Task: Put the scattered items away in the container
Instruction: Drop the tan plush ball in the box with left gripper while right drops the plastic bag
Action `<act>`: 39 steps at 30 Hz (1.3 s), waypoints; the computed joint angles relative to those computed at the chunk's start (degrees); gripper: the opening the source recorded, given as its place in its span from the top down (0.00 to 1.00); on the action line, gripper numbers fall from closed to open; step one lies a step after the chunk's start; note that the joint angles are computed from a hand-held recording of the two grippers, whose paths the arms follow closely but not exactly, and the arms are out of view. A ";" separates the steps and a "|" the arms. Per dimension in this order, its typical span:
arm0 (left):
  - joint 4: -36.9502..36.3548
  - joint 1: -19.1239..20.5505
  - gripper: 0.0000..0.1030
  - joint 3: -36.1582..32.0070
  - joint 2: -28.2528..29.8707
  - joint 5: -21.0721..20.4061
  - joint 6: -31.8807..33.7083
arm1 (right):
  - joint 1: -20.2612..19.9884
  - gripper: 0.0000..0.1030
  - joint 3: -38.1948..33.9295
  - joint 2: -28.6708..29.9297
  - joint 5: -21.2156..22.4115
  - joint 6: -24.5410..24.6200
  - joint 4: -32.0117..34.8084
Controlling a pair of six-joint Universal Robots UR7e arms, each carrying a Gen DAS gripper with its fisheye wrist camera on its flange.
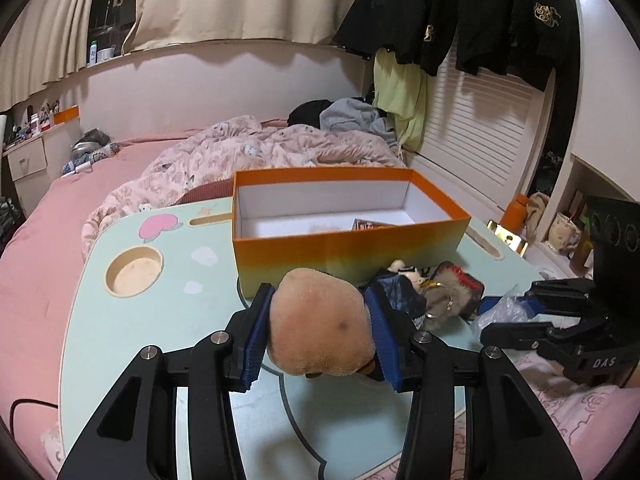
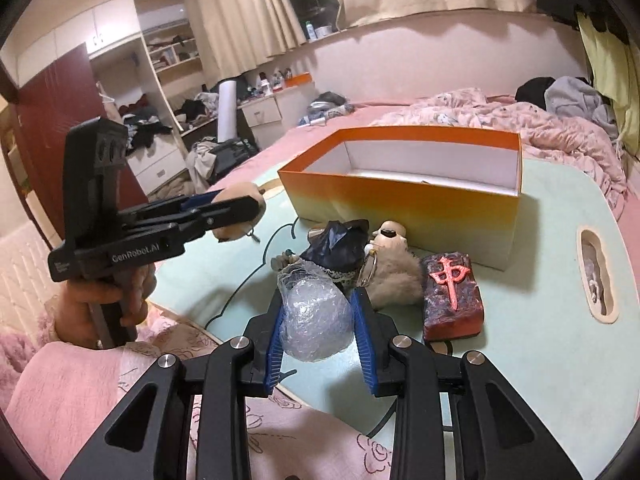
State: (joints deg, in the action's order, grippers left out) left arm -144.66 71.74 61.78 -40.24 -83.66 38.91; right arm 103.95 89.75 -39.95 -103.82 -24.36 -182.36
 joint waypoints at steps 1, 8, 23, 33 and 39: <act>0.17 -0.05 0.54 -0.39 0.18 -0.27 -0.22 | 0.10 0.71 -0.15 0.01 -0.25 -0.33 -0.15; 0.23 -1.05 0.54 -4.39 2.88 -1.01 0.36 | 0.32 0.71 -5.46 0.37 -1.14 3.06 0.94; 20.65 -3.31 0.41 -51.88 29.62 3.22 -5.30 | -0.59 0.27 -36.03 14.24 -12.09 2.82 10.70; 9.32 -3.28 0.40 -28.67 17.66 3.29 -1.77 | 0.47 0.25 -23.63 8.20 -10.16 2.99 2.92; 6.30 -2.57 0.26 -13.50 8.55 3.73 -1.30 | 2.19 0.21 -13.47 4.88 -15.67 -0.32 -0.09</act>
State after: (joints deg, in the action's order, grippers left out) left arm -138.36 69.17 48.27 -31.69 -79.93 37.61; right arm 106.13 76.29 -35.07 -119.49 -24.68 -182.45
